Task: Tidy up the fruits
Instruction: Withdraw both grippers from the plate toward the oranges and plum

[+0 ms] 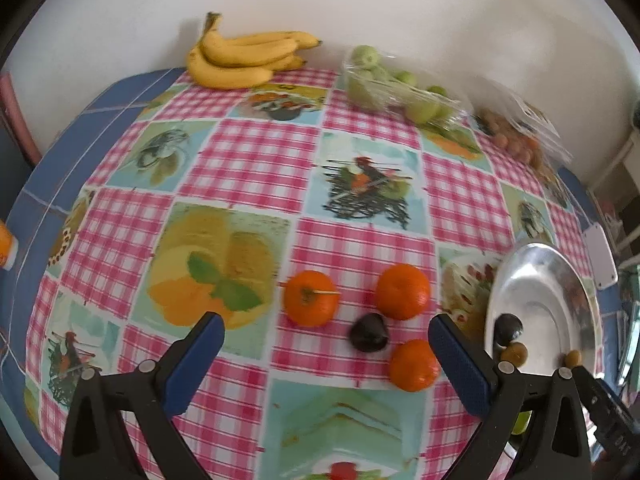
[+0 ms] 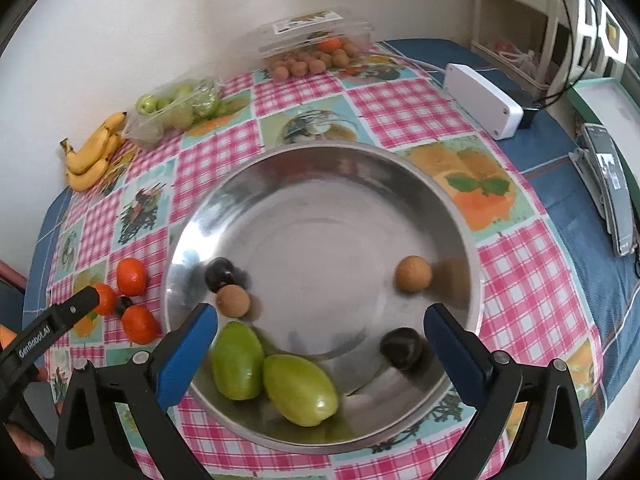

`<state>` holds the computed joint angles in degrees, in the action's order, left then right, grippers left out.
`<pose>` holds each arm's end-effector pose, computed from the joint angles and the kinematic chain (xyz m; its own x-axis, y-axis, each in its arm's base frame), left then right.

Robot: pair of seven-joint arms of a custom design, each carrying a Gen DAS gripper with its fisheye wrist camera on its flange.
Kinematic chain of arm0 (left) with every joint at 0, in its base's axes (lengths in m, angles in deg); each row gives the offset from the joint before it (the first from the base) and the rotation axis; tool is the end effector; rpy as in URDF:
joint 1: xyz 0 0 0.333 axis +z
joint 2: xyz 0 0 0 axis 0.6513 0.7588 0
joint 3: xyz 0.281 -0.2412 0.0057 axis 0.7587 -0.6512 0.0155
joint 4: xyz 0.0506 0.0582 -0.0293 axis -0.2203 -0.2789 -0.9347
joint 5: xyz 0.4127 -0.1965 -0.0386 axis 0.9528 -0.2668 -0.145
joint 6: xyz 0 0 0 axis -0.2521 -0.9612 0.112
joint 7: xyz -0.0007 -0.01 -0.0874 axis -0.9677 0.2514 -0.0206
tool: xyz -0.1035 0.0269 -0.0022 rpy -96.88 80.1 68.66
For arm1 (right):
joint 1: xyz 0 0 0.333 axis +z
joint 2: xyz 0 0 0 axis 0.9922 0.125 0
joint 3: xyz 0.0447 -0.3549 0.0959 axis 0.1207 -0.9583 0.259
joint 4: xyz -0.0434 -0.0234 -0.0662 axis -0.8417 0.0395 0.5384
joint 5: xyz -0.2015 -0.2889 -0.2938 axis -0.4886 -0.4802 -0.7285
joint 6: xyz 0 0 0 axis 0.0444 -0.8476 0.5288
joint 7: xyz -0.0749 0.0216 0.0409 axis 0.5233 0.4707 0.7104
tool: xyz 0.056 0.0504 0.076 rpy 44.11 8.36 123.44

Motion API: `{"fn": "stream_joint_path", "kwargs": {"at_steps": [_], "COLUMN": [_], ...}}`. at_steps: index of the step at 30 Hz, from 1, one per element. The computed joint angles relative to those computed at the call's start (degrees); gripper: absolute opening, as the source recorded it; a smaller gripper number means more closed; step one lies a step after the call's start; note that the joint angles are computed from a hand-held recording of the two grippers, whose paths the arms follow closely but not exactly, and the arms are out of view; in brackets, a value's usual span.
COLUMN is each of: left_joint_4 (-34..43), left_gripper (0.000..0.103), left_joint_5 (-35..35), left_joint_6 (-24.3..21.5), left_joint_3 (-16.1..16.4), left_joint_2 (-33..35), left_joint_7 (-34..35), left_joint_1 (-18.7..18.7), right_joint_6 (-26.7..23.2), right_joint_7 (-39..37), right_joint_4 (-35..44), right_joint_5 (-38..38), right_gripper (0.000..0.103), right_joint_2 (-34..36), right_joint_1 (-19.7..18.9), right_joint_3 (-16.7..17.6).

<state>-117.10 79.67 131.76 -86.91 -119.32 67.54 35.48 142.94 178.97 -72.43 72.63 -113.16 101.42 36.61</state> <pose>0.4236 -0.1910 0.5254 0.2194 -0.9674 0.1266 -0.8509 -0.2532 -0.4603 0.3850 0.1521 0.5306 -0.1517 -0.9705 -0.1874 -0.8655 0.2220 -0.4491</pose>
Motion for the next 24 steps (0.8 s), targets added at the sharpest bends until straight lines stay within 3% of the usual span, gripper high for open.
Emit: {"fn": "stream_joint_path", "kwargs": {"at_steps": [12,24], "left_joint_4": [-3.80,-3.39], "left_gripper": [0.103,0.103], "left_joint_5": [-5.97,-11.04], "left_joint_6": [3.57,4.12], "left_joint_3": [4.22,6.66], "left_joint_2": [-2.43,-1.24], "left_joint_7": [4.16,11.33], "left_joint_1": [0.67,0.58], "right_joint_6": [1.93,3.51], "right_joint_7": [-0.95,-2.69], "right_joint_4": [1.63,8.06], "right_joint_5": [2.47,1.51], "right_gripper": [0.103,0.103], "right_joint_2": [2.92,9.25], "right_joint_1": [3.48,5.98], "right_joint_3": [0.96,2.88]}}
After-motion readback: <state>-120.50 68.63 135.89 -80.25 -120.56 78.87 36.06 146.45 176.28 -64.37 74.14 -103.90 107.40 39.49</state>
